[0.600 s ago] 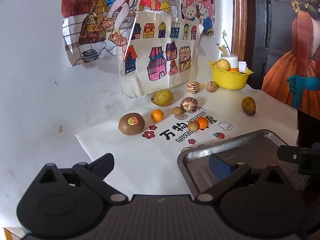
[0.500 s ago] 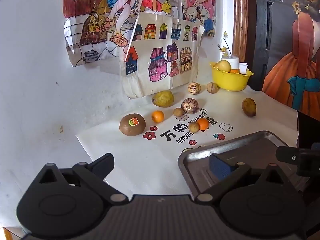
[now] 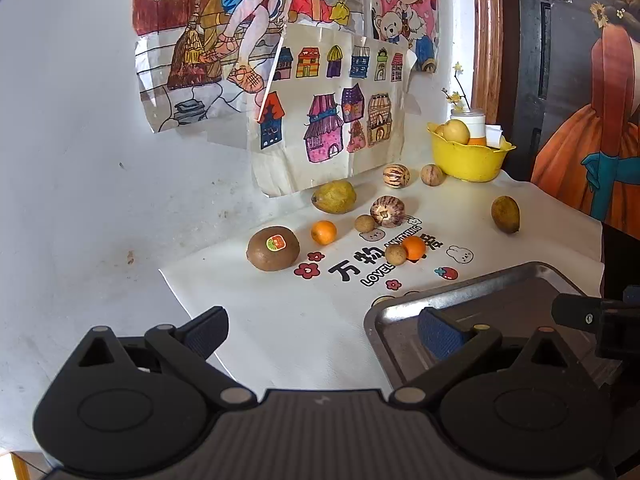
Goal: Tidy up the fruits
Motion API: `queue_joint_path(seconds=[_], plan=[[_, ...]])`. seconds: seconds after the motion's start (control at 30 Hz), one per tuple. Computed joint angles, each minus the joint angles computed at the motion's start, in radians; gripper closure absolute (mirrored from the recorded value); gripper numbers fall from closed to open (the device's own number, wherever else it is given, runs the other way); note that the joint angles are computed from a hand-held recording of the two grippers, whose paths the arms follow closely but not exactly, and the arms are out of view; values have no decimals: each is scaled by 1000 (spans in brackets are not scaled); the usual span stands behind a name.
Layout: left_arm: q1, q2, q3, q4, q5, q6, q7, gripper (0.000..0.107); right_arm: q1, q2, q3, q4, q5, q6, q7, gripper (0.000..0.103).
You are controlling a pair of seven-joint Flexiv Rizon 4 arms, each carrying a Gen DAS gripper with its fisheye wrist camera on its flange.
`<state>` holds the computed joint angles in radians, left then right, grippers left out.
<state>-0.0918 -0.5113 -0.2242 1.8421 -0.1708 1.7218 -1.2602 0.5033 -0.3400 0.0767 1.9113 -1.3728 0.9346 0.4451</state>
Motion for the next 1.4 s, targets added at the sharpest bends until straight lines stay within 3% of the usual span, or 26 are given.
queue_joint_path(seconds=[1.4], plan=[[-27,1,18,-6,-3,-12,-7,4,-5,11,5,8,-4,-8,8,0]])
